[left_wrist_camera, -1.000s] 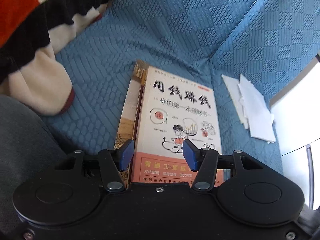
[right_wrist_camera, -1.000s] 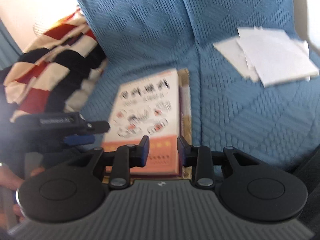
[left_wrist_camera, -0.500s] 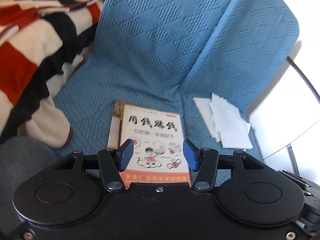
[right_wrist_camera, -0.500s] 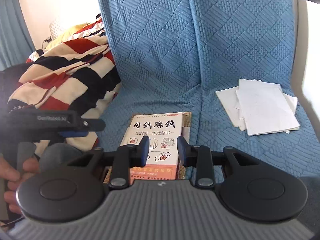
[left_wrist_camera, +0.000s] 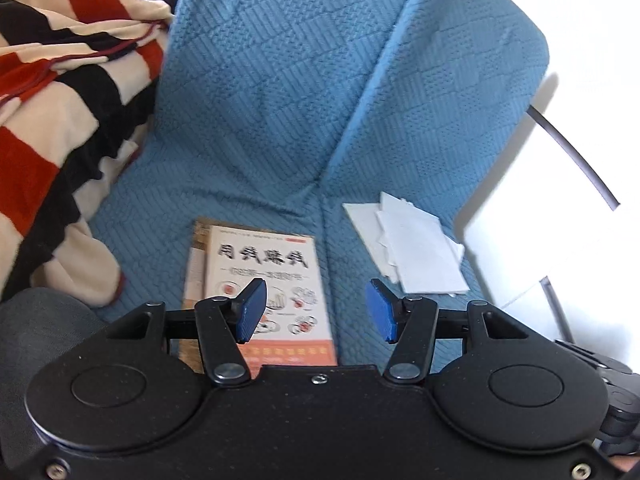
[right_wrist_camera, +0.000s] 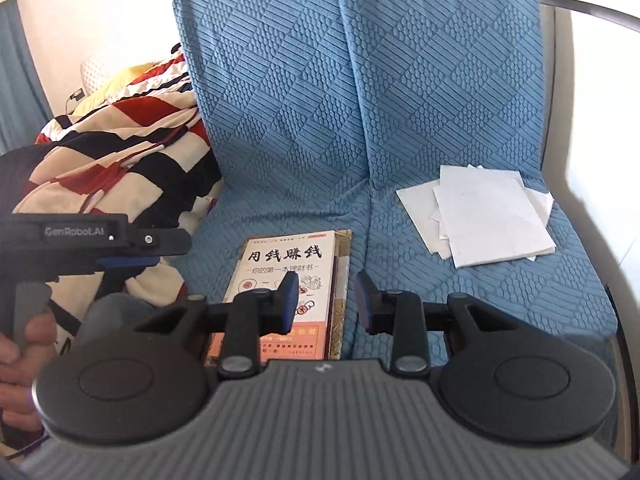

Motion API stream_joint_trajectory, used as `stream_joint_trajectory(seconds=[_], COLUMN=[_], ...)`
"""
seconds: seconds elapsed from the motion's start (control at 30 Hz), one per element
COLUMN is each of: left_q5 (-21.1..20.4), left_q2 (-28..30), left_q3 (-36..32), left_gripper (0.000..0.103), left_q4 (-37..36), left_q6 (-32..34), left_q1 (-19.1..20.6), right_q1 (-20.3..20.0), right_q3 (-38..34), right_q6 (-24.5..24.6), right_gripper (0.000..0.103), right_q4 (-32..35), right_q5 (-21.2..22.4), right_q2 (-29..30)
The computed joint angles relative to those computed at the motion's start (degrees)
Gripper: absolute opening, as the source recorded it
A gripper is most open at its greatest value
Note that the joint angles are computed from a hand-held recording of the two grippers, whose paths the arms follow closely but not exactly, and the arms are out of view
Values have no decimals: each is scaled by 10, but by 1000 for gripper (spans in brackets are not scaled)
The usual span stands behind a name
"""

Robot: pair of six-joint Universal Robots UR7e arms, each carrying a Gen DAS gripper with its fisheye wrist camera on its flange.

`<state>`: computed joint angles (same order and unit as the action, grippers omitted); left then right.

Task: Organize objects
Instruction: 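Raise the left gripper up away from the book stack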

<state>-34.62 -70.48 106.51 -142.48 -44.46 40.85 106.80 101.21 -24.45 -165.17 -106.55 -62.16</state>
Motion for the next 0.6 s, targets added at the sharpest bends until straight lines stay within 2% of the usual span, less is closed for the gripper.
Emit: stream_joint_trajectory(seconds=[0.6], left_q5=[-27], left_q2=[54], left_q3=[-38], left_gripper=[53], left_q4=[-15], left_q6=[32], left_q1=[-9], right_q1=[-24], right_q3=[19], right_q6=[16], right_gripper=[35], right_q4=[-8], right_q5=[-10], right_q2=[-36])
